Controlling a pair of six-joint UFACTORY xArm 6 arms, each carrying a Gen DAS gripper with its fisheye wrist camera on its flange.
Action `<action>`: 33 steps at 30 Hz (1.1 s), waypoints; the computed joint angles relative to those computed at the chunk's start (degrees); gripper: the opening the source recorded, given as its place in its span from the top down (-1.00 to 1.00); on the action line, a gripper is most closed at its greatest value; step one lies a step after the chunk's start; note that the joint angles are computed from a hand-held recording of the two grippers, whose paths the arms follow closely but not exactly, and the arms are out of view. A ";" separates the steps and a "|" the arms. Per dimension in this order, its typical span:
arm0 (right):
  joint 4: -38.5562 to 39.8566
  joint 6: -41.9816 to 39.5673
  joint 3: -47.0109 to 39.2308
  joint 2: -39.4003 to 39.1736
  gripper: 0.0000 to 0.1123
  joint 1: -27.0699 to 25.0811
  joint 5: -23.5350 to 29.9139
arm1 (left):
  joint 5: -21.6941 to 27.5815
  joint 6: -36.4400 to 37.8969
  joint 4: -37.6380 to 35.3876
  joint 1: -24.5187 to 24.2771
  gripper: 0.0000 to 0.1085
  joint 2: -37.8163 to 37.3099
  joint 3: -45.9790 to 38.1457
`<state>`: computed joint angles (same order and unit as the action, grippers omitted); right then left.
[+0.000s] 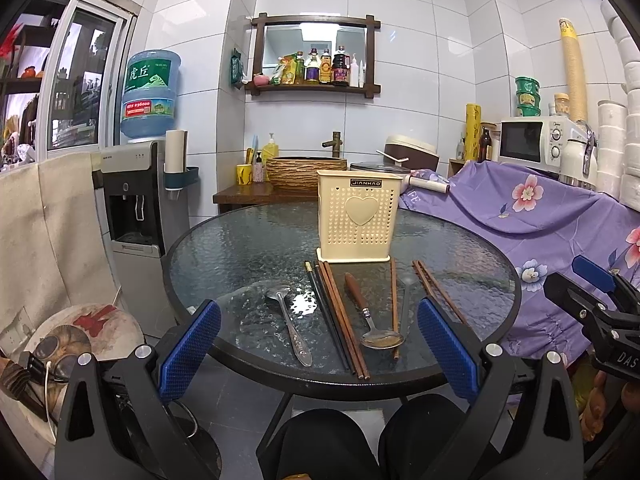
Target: Organize utensils
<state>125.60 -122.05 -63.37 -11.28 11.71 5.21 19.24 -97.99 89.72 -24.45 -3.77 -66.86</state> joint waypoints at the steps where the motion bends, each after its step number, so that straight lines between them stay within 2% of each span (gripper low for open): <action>1: -0.27 0.27 0.04 -0.01 -0.75 0.00 0.01 | -0.02 -0.08 0.05 0.01 -0.79 -0.01 0.02; 33: -0.57 0.47 -0.29 0.51 -0.75 0.40 -0.41 | -0.14 0.52 -0.72 0.02 -0.79 0.03 0.27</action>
<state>125.03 -121.58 -63.67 -10.77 12.11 4.81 19.10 -97.46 89.00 -24.43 -3.74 -66.59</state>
